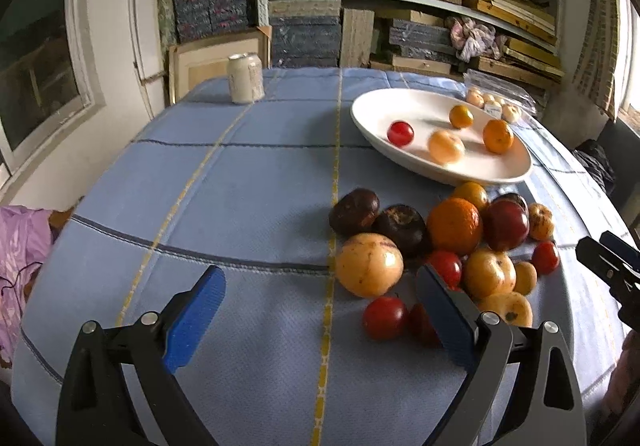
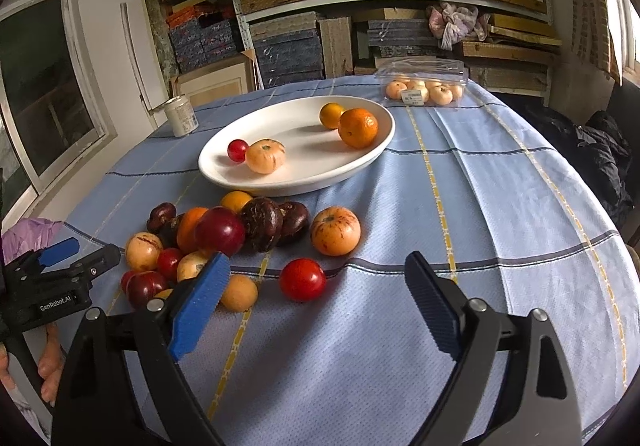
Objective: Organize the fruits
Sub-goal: 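Withdraw both open tools back toward the fruit pile, then grasp a pale speckled fruit with the left tool while the right tool grasps a red tomato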
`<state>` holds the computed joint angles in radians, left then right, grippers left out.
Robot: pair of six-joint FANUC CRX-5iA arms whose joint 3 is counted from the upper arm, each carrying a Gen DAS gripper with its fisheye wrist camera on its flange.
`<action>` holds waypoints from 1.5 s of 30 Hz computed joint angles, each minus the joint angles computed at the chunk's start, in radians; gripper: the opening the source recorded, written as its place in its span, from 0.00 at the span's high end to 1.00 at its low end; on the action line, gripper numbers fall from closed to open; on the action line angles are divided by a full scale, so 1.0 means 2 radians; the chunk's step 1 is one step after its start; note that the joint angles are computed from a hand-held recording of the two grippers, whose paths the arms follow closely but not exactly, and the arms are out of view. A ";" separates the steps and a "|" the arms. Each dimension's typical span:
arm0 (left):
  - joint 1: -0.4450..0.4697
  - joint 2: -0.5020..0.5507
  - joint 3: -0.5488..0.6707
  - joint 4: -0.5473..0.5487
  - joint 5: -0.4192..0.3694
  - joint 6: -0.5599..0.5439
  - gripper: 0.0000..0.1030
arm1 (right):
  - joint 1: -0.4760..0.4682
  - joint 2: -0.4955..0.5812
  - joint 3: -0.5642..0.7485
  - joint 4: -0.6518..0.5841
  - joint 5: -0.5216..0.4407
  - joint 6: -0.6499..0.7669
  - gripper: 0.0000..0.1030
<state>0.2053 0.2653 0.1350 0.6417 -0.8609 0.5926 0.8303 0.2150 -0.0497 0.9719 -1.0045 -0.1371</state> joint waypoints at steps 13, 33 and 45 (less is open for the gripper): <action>-0.012 0.013 0.017 -0.024 -0.002 -0.010 0.06 | 0.005 -0.003 -0.005 0.008 0.007 0.001 0.15; -0.012 0.073 0.101 -0.044 -0.091 0.036 0.27 | 0.005 -0.003 -0.003 -0.005 0.004 0.002 0.15; -0.017 0.075 0.095 -0.026 -0.088 -0.007 0.53 | 0.002 -0.002 -0.001 -0.016 0.006 0.006 0.15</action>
